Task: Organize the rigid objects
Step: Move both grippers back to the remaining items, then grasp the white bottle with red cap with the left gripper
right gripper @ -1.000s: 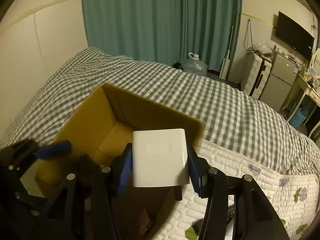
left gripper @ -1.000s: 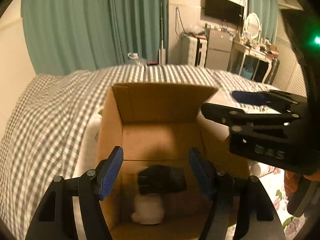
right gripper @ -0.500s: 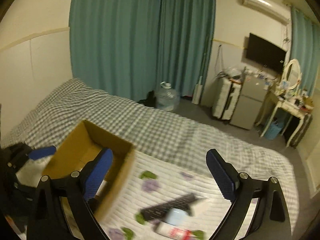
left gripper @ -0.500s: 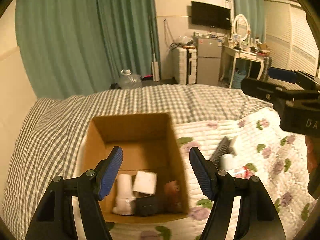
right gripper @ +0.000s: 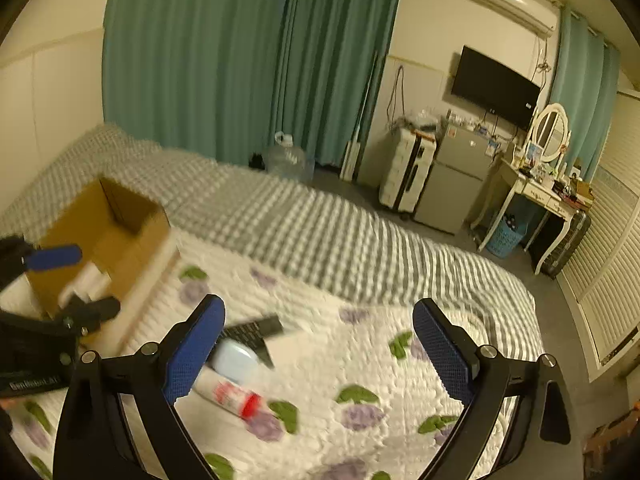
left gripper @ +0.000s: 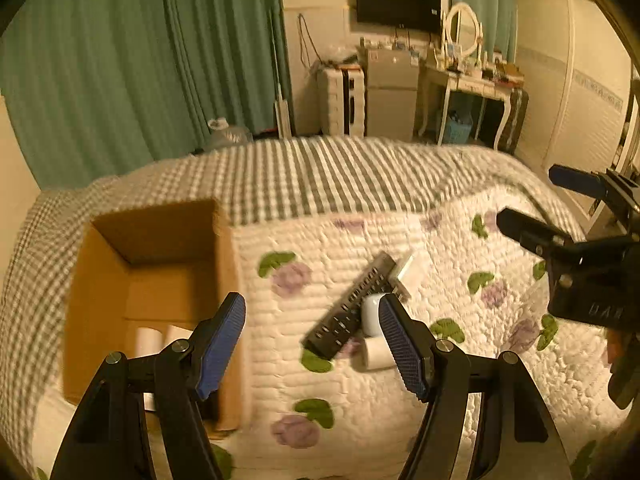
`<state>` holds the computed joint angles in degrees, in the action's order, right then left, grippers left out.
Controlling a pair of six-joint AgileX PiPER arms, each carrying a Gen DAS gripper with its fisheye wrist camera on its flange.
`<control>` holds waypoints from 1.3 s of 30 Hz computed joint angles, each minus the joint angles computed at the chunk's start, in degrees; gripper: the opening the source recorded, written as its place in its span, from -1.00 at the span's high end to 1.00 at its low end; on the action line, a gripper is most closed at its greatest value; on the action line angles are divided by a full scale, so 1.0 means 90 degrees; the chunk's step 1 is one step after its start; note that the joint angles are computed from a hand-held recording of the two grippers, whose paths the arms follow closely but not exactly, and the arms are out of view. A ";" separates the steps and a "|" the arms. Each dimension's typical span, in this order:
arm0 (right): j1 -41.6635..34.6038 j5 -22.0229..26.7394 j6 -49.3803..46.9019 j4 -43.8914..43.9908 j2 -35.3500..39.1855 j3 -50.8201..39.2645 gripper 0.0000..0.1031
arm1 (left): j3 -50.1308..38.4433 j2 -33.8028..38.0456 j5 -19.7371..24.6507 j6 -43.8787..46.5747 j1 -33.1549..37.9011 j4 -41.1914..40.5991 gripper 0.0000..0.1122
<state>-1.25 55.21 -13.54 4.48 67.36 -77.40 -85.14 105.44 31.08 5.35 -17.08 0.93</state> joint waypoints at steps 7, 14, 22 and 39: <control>-0.1099 -0.0607 -0.1433 0.1182 0.0234 0.1341 -0.85 | -0.0170 0.1020 0.0081 -0.0858 -0.0473 0.0426 -0.28; -0.1727 -0.0481 -0.2295 0.1775 0.0879 0.1353 -0.85 | -0.0398 0.1696 0.0138 -0.0748 -0.0768 -0.0224 -0.28; -0.1949 -0.0332 -0.2238 0.1900 0.1116 0.1187 -0.85 | -0.0987 0.2472 0.0345 -0.1558 -0.1009 0.0288 -0.35; -0.1712 -0.0404 -0.1898 0.1433 0.1126 0.1241 -0.85 | -0.1210 0.2656 0.0106 -0.0096 -0.0861 -0.0204 -0.31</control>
<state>-16.66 51.58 -30.62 17.38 77.49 -66.23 -96.03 129.35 32.03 4.49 -24.83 -0.90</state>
